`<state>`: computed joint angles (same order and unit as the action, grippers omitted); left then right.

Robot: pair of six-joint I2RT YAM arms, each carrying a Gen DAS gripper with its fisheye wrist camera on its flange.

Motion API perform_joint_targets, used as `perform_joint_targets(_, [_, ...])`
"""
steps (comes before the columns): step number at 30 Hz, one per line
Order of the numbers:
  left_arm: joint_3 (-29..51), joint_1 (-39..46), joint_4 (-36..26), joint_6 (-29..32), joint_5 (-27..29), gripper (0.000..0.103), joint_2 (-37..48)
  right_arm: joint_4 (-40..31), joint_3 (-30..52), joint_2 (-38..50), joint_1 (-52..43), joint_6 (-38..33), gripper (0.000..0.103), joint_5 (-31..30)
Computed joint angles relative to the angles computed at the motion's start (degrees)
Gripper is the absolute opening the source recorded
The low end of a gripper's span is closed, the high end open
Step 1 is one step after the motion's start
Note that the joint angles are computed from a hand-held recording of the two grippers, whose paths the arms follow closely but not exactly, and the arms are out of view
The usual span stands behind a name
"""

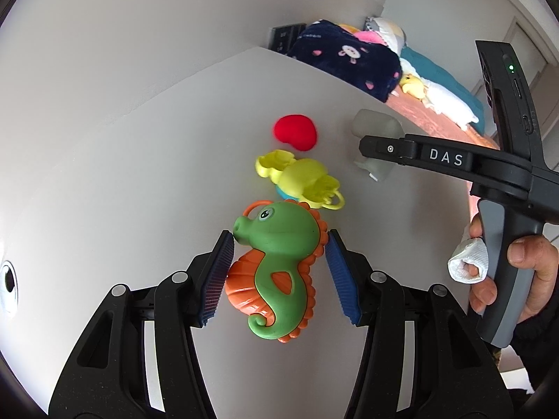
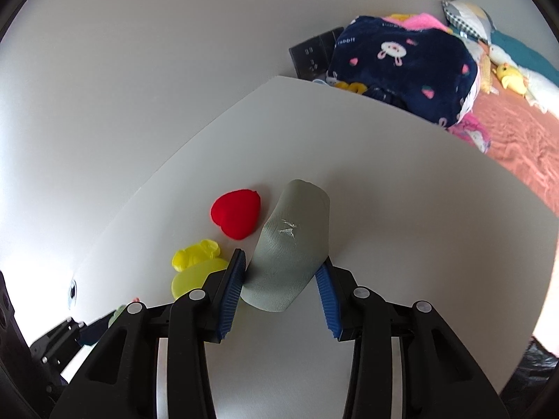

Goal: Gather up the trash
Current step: 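Carry the seahorse and grey block to the trash bag and release both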

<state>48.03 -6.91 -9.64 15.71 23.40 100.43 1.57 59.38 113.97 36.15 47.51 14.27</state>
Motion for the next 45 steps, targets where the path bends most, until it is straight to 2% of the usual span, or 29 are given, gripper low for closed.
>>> perform_joint_targets(4, [-1.0, -0.9, -1.2, -1.3, 1.5, 0.053, -2.4, 0.1, -3.7, -4.6, 1.8, 0.2, 0.042, 2.7])
perform_joint_targets(15, [-5.8, -6.3, -2.1, -2.9, -0.3, 0.053, -11.9, -0.4, -15.3, -18.7, 6.0, 4.1, 0.042, 8.8])
perform_joint_targets(26, [-8.4, -14.6, -2.1, -5.5, -2.4, 0.053, -16.9, -5.2, -25.9, -32.2, 10.4, 10.7, 0.042, 15.1])
perform_joint_targets(36, [-8.9, -23.8, -1.1, -9.3, -5.0, 0.053, -18.5, -15.4, -32.3, -44.3, 16.7, 19.1, 0.042, 22.0])
perform_joint_targets(45, [-7.9, -32.5, -0.3, -12.3, -7.6, 0.053, -17.4, -27.4, -37.3, -54.8, 22.1, 30.1, 0.042, 26.8])
